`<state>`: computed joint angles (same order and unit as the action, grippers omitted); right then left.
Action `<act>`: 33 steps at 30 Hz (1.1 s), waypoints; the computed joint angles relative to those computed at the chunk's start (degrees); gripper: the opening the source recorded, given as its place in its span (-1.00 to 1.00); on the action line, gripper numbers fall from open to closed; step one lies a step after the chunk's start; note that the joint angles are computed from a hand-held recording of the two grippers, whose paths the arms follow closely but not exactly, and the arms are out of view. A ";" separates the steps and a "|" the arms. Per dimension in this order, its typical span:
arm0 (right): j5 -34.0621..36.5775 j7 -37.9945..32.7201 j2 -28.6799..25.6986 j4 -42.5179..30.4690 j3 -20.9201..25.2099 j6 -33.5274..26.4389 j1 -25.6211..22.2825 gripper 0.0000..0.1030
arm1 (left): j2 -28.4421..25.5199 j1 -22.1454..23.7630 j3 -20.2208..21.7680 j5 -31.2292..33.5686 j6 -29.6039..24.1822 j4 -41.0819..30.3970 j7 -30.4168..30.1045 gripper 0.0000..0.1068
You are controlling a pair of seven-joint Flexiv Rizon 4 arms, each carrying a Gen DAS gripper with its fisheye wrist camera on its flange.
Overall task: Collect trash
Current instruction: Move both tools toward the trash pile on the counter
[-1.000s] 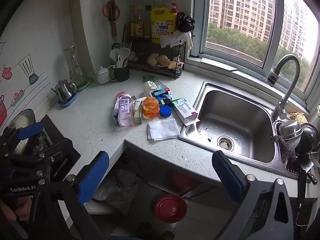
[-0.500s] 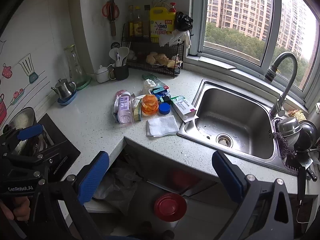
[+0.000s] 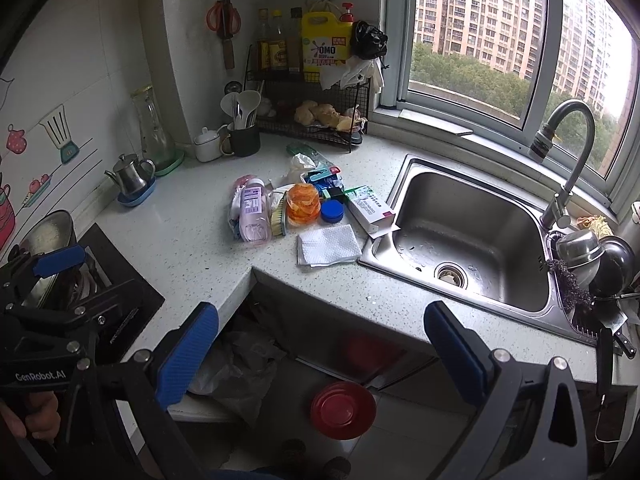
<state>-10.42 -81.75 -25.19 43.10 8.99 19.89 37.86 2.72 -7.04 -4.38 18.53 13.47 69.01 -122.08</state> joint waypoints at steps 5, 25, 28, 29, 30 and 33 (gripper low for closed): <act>0.23 0.24 0.34 0.40 0.16 -0.23 -0.06 1.00 | 0.26 -0.10 -0.21 0.38 -0.32 0.14 -0.11 0.93; 1.46 -0.73 0.53 0.15 0.48 -0.67 -0.80 0.99 | -0.20 -0.47 -0.66 0.95 -1.57 -1.19 -0.02 0.93; 2.14 -1.31 0.42 -0.29 0.65 -1.17 -1.14 0.99 | -0.43 -0.72 -0.72 1.08 -1.61 -1.46 -0.19 0.93; 2.27 -1.45 0.54 -0.15 0.67 -1.12 -1.20 0.99 | -0.52 -0.81 -0.74 1.05 -1.71 -1.57 -0.33 0.93; 2.40 -1.58 0.60 -0.08 0.68 -1.11 -1.27 0.99 | -0.64 -0.88 -0.75 0.97 -1.85 -1.74 -0.46 0.93; 2.74 -1.96 0.46 -0.51 0.70 -1.52 -1.41 0.99 | -0.87 -1.13 -0.75 1.15 -1.79 -2.01 -0.67 0.93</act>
